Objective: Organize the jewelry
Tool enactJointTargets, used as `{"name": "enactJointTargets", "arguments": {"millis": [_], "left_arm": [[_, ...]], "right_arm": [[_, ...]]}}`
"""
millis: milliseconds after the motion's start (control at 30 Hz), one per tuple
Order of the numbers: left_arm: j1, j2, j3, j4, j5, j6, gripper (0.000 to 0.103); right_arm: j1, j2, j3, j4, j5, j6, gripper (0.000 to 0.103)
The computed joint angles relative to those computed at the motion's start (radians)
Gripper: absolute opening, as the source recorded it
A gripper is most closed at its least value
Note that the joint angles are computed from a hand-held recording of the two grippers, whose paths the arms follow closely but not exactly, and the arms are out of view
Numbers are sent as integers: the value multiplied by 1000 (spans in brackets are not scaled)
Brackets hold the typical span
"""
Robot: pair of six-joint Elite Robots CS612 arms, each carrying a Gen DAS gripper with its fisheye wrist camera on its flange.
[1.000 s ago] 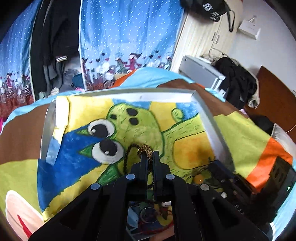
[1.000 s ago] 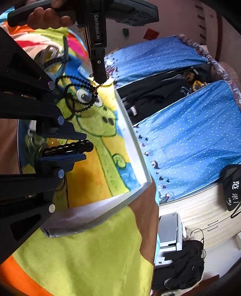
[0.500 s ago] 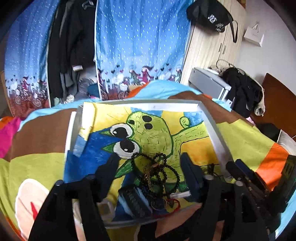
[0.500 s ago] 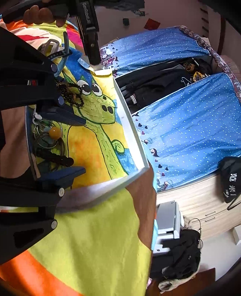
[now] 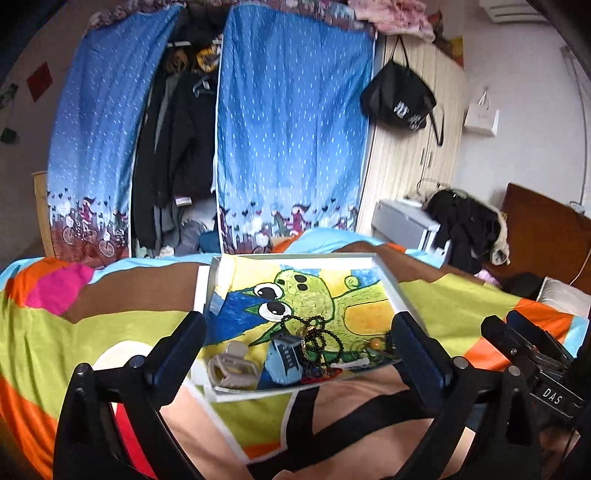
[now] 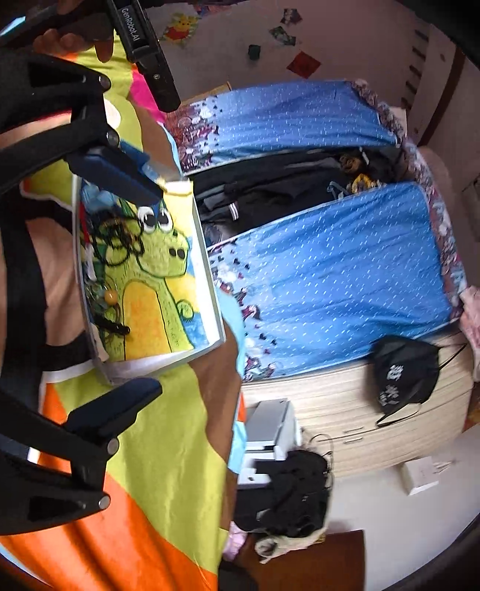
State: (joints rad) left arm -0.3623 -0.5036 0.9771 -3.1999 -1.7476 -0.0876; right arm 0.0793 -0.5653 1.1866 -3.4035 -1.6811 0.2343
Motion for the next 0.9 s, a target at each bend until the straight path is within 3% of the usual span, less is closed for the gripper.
{"name": "enactJointTargets", "arguments": {"millis": [133,500,900], "left_arm": [[3,-59,127,-96,-2,-3,98],[17,-178,414,-315,6,11,100],[30,-207,567,-380,29,10,100]], "right_arm": [[23,-44,74,-59,-16,-38,103],[86,-111,246,-216,-111,-85,103],[139,-149,360,-174,-169,-17,103]]}}
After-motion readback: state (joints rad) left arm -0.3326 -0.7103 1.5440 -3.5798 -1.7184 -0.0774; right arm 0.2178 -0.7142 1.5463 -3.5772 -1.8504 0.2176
